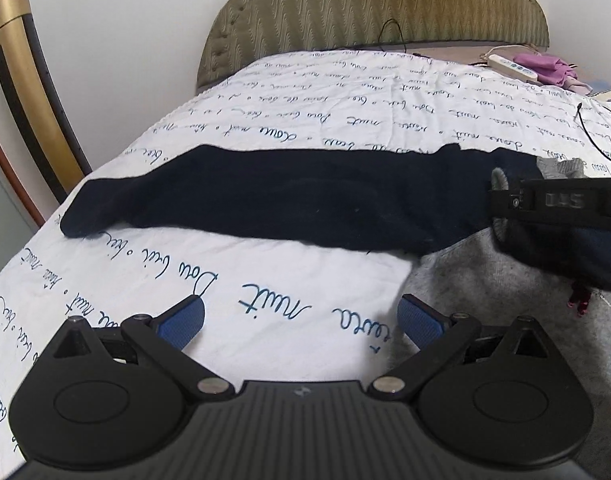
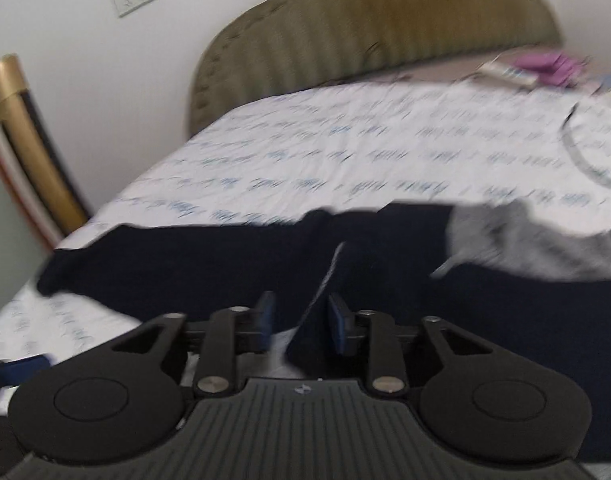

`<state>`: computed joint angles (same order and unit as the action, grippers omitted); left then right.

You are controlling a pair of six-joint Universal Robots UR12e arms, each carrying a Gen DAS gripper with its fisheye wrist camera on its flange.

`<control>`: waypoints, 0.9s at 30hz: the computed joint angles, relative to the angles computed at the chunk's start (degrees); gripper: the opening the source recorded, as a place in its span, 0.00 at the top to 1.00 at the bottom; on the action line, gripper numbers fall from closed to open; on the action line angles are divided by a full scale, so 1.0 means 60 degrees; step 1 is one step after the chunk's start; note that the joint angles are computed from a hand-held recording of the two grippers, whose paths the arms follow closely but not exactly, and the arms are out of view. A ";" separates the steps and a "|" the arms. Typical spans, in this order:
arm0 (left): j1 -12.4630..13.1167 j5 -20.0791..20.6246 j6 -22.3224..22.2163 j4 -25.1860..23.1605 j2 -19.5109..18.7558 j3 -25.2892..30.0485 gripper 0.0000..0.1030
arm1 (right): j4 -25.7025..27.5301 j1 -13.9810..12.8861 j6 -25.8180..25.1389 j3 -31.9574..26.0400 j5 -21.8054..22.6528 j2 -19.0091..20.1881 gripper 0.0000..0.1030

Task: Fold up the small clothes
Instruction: 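Carry the navy sleeve across the sweater body with the right gripper and release, then grasp the other navy sleeve with the left gripper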

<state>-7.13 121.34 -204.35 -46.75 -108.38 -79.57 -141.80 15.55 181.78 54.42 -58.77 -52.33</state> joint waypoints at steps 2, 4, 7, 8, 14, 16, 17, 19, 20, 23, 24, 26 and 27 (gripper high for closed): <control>0.0051 0.0039 -0.0023 0.0136 0.0064 -0.0123 0.00 | -0.0411 -0.0258 0.1087 0.0223 0.1155 -0.0077 0.59; 0.0080 0.0279 -0.0092 0.0259 0.0109 -0.0234 0.00 | -0.0769 -0.0486 0.1971 0.0287 0.2141 -0.0041 0.55; 0.0147 0.0320 -0.0346 0.0260 0.0156 -0.0273 0.00 | 0.0449 -0.0459 0.1665 0.0057 0.1700 -0.0052 0.55; 0.0175 0.0192 -0.0405 0.0222 0.0178 -0.0268 0.00 | 0.1143 -0.0414 0.1251 -0.0131 0.1558 0.0007 0.55; 0.0297 0.0245 -0.0595 -0.0213 0.0242 -0.0233 0.00 | 0.0592 -0.0463 0.1486 0.0089 0.2211 -0.0048 0.46; 0.0430 0.0381 -0.0911 -0.0608 0.0287 -0.0186 0.00 | 0.1278 -0.0391 0.0704 -0.0129 0.1771 -0.0039 0.38; 0.0535 0.0384 -0.1155 -0.0740 0.0342 -0.0207 0.00 | 0.1835 -0.0314 0.0262 -0.0311 0.1332 -0.0002 0.40; 0.0804 0.0236 -0.1688 -0.0870 0.0499 -0.0314 0.00 | 0.1747 -0.0315 0.0216 -0.0147 0.1229 -0.0127 0.41; 0.0933 0.0176 -0.1858 -0.0800 0.0571 -0.0401 0.00 | 0.1435 -0.0341 0.0286 0.0052 0.1335 -0.0245 0.40; 0.1376 0.0113 -0.2645 -0.1204 0.0719 -0.0470 0.00 | 0.0559 -0.0424 -0.0250 0.0717 0.1446 -0.0680 0.40; 0.1548 -0.0100 -0.2880 -0.1187 0.0781 -0.0537 0.00 | 0.0283 -0.0434 -0.0411 0.0896 0.1329 -0.0808 0.40; 0.2009 -0.0917 -0.3573 -0.1033 0.0964 -0.0748 0.00 | -0.0152 -0.0493 -0.0620 0.1244 0.1261 -0.1048 0.38; 0.2216 -0.1343 -0.3901 -0.0892 0.1043 -0.0869 0.00 | -0.0301 -0.0540 -0.0672 0.1421 0.1318 -0.1168 0.37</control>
<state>6.17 113.28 -227.76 -52.10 -102.13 -84.78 -143.61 12.31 177.75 62.94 -50.87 -59.33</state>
